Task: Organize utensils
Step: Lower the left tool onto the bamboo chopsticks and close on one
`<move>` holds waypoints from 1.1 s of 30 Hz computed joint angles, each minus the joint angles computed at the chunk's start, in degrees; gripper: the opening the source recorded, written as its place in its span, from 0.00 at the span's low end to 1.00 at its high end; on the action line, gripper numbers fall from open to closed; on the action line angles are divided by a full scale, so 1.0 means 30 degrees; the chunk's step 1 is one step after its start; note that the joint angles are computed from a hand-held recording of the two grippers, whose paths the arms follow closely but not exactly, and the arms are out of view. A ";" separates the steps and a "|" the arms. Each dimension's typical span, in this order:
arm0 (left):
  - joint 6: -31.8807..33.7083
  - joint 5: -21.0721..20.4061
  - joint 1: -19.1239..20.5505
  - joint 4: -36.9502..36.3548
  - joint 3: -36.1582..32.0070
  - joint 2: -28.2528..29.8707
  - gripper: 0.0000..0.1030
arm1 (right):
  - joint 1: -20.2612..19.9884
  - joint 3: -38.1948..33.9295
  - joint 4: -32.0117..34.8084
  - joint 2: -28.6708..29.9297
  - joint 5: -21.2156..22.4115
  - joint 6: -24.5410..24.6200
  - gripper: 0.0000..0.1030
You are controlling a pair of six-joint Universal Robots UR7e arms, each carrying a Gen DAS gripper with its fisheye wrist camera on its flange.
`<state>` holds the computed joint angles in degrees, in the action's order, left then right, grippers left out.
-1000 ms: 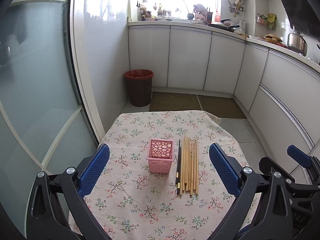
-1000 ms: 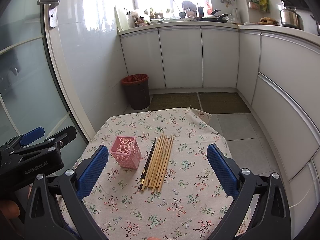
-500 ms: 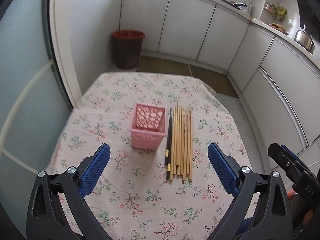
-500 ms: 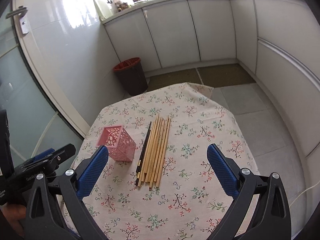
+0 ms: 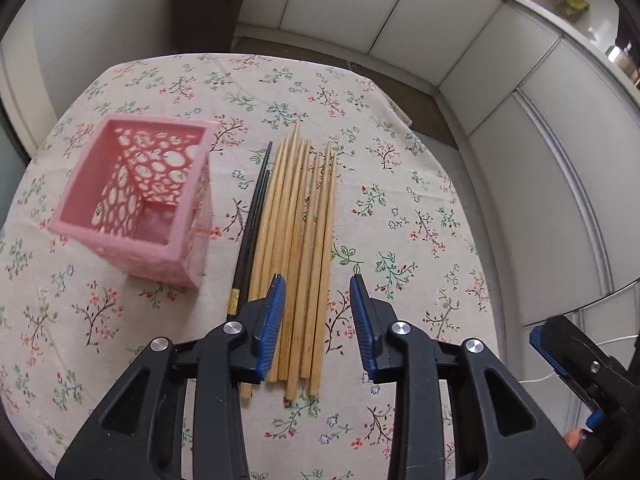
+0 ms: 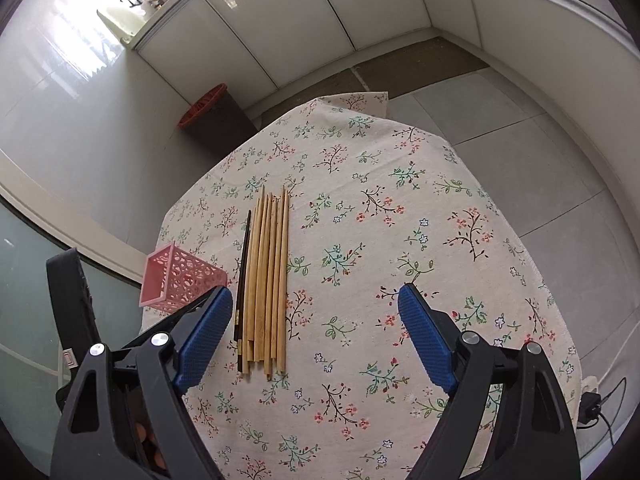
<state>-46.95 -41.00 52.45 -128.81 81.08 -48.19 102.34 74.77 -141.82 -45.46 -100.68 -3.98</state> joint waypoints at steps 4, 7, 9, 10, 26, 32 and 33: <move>-0.0449 0.0614 0.0689 0.3909 -0.3122 0.1961 0.30 | -0.0284 -0.0380 0.0710 0.0136 0.0128 0.0479 0.80; 0.0051 0.1203 0.1013 0.5697 -0.4581 0.2909 0.30 | -0.0484 -0.0561 0.0925 0.0146 0.0391 0.0681 0.80; 0.0411 0.1061 0.1260 0.6523 -0.5526 0.3460 0.30 | -0.0603 -0.0666 0.0976 0.0154 0.0598 0.0741 0.80; 0.0552 0.0993 0.1335 0.6898 -0.5934 0.3687 0.30 | -0.0646 -0.0725 0.1035 0.0161 0.0680 0.0777 0.80; 0.2982 -0.0745 0.1879 0.7141 -0.6983 0.3738 0.16 | -0.0874 -0.0882 0.1283 0.0170 0.0900 0.0918 0.80; 0.2615 -0.0089 0.1987 0.7682 -0.6207 0.2971 0.14 | -0.0822 -0.0937 0.1271 0.0231 0.0780 0.0798 0.80; 0.2881 0.0022 0.2134 0.7748 -0.6641 0.3301 0.13 | -0.0821 -0.0935 0.1277 0.0241 0.0752 0.0763 0.80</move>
